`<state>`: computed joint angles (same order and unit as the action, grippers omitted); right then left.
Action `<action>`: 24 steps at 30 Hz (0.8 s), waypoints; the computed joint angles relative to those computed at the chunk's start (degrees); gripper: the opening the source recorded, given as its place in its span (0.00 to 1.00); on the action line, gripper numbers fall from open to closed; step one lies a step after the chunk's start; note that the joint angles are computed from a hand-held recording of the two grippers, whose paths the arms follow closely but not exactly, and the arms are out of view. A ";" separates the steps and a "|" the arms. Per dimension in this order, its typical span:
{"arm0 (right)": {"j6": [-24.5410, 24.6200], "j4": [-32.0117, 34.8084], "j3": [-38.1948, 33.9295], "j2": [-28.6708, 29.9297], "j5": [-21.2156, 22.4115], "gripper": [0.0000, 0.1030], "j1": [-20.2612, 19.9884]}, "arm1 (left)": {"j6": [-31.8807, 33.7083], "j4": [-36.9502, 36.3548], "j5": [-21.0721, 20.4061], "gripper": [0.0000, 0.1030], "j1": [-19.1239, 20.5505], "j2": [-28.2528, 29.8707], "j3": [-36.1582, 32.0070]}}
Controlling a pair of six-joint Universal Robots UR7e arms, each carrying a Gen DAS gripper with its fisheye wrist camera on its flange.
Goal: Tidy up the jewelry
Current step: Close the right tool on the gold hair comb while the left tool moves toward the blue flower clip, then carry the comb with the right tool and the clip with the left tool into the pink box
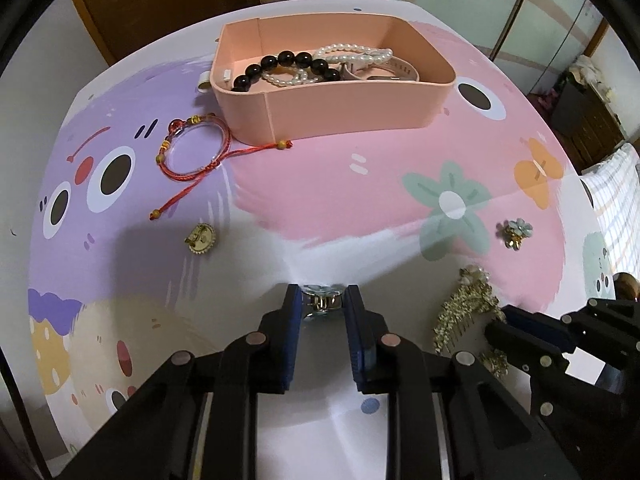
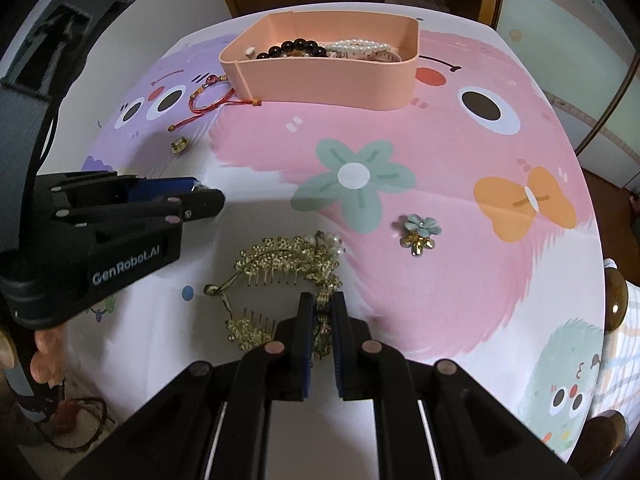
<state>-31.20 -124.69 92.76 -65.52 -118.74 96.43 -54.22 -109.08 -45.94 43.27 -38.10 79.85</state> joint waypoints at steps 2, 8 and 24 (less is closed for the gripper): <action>0.32 0.63 -0.26 0.06 0.10 0.08 0.02 | 0.03 0.16 0.63 0.19 -0.37 -0.16 -0.08; 1.25 1.79 -1.76 -0.26 2.35 0.08 0.24 | 0.38 -0.01 3.15 0.19 -1.45 -1.17 -0.92; 4.22 -4.81 -17.59 7.27 5.00 0.08 4.06 | 3.09 5.88 16.81 0.19 -1.06 0.81 -13.22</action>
